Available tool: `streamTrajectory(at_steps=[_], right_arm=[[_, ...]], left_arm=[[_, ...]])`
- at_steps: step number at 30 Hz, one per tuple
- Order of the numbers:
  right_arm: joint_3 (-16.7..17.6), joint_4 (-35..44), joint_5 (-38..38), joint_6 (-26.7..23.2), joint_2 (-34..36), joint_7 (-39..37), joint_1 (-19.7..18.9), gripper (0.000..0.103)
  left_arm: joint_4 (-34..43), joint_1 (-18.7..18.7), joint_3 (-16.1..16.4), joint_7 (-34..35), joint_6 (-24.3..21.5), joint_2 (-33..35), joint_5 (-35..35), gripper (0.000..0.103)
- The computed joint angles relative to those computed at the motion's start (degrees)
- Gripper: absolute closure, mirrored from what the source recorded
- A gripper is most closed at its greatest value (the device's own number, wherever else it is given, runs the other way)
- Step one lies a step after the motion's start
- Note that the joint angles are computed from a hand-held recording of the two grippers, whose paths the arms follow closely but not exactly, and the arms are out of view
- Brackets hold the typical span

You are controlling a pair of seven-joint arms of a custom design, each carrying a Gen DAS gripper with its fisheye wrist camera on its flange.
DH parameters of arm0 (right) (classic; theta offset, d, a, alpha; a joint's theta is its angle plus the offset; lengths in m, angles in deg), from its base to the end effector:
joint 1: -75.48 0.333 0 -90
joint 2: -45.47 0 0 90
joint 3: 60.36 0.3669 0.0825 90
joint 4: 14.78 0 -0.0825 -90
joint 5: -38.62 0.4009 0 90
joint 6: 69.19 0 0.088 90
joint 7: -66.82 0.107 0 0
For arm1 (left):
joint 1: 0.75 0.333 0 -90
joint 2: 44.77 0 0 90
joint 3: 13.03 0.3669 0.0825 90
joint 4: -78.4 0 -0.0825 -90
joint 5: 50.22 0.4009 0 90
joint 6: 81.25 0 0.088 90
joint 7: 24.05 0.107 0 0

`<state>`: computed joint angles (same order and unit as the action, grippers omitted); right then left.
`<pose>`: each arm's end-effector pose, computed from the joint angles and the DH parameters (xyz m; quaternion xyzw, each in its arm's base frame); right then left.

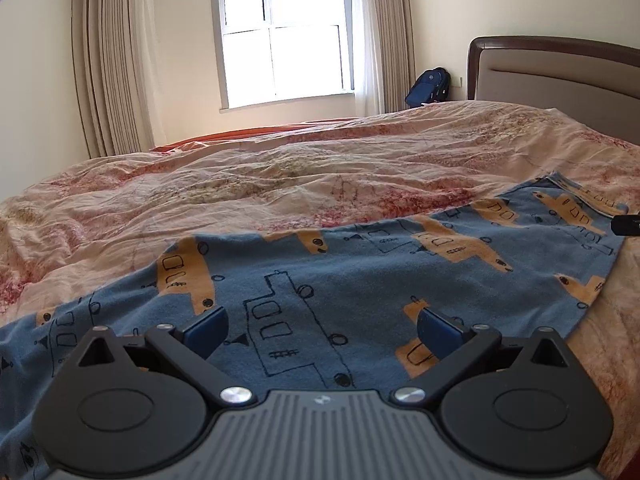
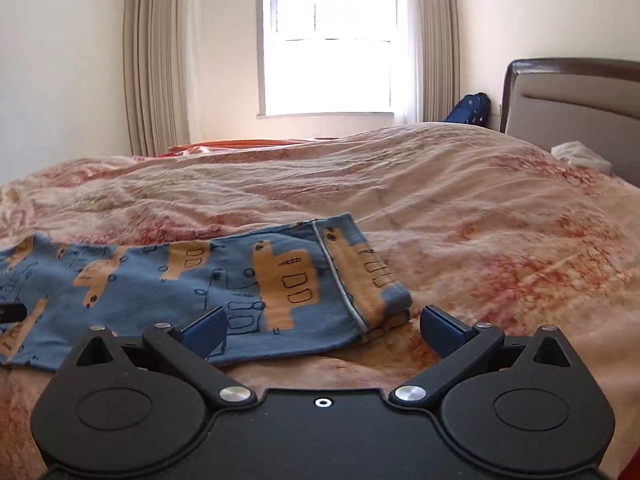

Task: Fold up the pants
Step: 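Open the right gripper and release the smoothed pants, then grasp the folded pants edge with the right gripper while the left gripper grasps beside it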

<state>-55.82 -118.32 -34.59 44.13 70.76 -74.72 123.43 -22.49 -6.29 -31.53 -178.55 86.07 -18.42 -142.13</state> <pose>0.4664 0.4984 0.3497 -0.4023 0.7618 -0.4230 0.2810 0.6761 -0.2016 0.3770 -0.3125 0.8174 -0.4338 0.2145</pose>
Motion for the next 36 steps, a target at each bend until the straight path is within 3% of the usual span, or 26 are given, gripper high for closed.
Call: streamTrajectory(at_steps=[3,6,8,11,15,19,22,28,30,32,36], right_arm=[[0.0,-4.1,-3.1,4.6,-2.6,8.5,-0.7,0.001],[0.0,-8.1,-9.9,14.4,-5.0,18.8,-3.2,0.001],[0.2,-9.2,-12.3,16.1,-5.8,23.8,-4.2,0.001],[0.5,-10.1,-14.9,17.4,-6.6,30.8,-5.8,0.004],[1.2,-9.0,-11.7,12.6,-5.5,32.9,-5.8,0.021],[1.3,-7.5,-10.4,6.2,-3.6,34.8,-3.9,0.029],[1.2,-6.3,-8.8,2.5,-2.5,36.0,-2.7,0.040],[1.1,-6.1,-5.9,-1.4,-2.0,39.4,-1.5,0.078],[1.0,-6.0,-6.3,-1.7,-1.8,39.0,-1.4,0.086],[1.0,-5.1,-6.3,-3.0,-1.3,36.5,-0.9,0.088],[0.7,1.4,-6.4,-8.2,1.7,17.4,1.1,0.089]], left_arm=[[0.2,-0.4,-0.2,-6.7,-3.3,0.0,5.8,0.000],[1.8,-0.2,-1.4,-14.1,-6.9,1.2,12.3,0.000],[3.6,0.1,-2.7,-16.6,-8.9,2.8,14.0,0.000],[5.4,-1.4,-2.9,-23.0,-7.5,4.7,19.5,0.000],[5.9,-3.0,-3.7,-27.0,-1.8,6.1,24.1,0.000],[5.4,-3.4,-4.3,-32.7,0.9,6.2,28.5,0.000],[5.1,-2.7,-5.3,-36.0,1.2,6.2,31.3,0.000],[5.3,0.3,-9.1,-40.7,-1.8,6.2,34.9,0.000],[5.9,1.5,-10.5,-40.9,-4.6,6.3,34.8,0.000],[7.2,2.6,-10.8,-42.5,-10.1,6.5,34.6,0.000],[12.2,4.4,-9.8,-48.9,-25.5,8.3,32.2,0.000]])
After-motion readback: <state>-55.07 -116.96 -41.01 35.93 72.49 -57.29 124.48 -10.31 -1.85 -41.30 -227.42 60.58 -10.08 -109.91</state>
